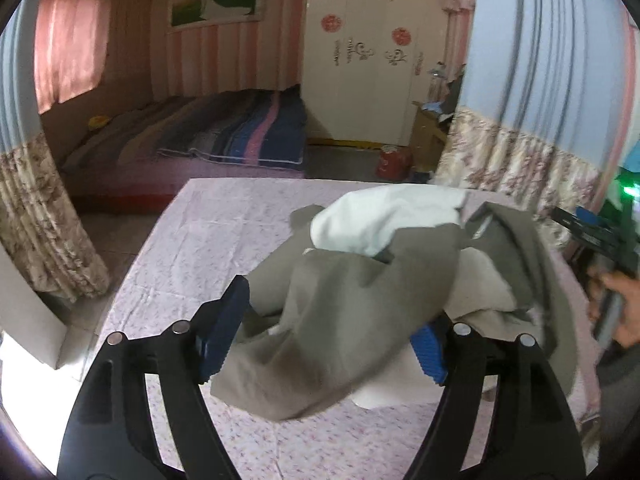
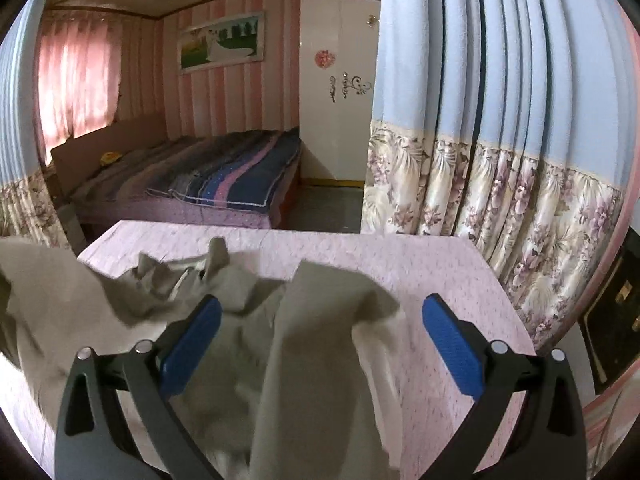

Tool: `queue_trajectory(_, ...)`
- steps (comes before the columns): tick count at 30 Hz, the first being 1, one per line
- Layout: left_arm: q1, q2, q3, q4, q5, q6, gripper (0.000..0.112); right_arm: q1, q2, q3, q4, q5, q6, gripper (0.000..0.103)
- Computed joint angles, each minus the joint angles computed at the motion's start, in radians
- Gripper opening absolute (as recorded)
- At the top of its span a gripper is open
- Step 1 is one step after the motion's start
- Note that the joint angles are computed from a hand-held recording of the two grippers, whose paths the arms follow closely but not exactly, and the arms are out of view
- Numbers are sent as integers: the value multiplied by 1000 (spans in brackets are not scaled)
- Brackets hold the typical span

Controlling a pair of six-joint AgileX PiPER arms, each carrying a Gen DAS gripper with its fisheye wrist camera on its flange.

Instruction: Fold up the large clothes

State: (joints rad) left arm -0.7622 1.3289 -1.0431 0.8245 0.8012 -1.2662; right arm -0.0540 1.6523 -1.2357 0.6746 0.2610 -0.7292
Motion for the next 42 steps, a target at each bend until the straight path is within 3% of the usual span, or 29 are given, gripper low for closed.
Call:
queue_trajectory(2, 6, -36, 33, -36, -4, 29, 78, 1, 15, -36, -38, 12, 47, 101)
queue_trajectory(4, -14, -70, 74, -32, 53, 7, 81, 0, 20, -46, -26, 11, 36, 101)
queue_trajectory(8, -38, -142, 149, -63, 77, -35, 85, -7, 35, -48, 6, 18, 12, 101)
queue_trajectory(10, -108, -178, 175, -20, 117, -116, 95, -7, 27, -30, 18, 18, 0, 101)
queue_trajectory(12, -185, -207, 172, 28, 175, -181, 98, -8, -2, 8, 57, 11, -44, 101)
queue_trajectory(15, -197, -175, 119, 68, 218, -148, 100, -9, -35, 33, 68, 11, -76, 101)
queue_trajectory(17, -116, -147, 83, 42, 173, -74, 100, -9, -38, 12, 26, 16, -49, 101)
queue_trajectory(20, 103, -64, -11, -50, 27, 114, 100, -2, 13, -99, -190, 42, 140, 101)
queue_trajectory(25, 352, 168, -214, -260, -57, 433, 100, 22, 225, -451, -444, 239, 359, 101)
queue_trajectory(28, 419, 312, -281, -389, -81, 580, 100, 26, 361, -630, -471, 343, 392, 101)
queue_trajectory(31, 465, 417, -283, -607, -145, 755, 100, 22, 508, -769, -514, 459, 453, 101)
queue_trajectory(33, 478, 474, -270, -727, -186, 857, 100, 21, 557, -772, -528, 494, 455, 101)
queue_trajectory(36, 469, 570, -305, -796, -192, 932, 100, 16, 585, -704, -536, 467, 436, 100)
queue_trajectory(38, 464, 605, -316, -812, -194, 962, 96, -7, 574, -638, -458, 423, 382, 91)
queue_trajectory(39, 459, 629, -329, -830, -193, 996, 88, -21, 573, -623, -405, 424, 342, 73)
queue_trajectory(40, 458, 647, -343, -862, -188, 1038, 71, -37, 579, -620, -337, 447, 290, 55)
queue_trajectory(41, 459, 660, -348, -882, -194, 1066, 59, -40, 577, -609, -309, 446, 264, 46)
queue_trajectory(42, 455, 678, -368, -891, -186, 1086, 32, -39, 568, -587, -291, 431, 237, 27)
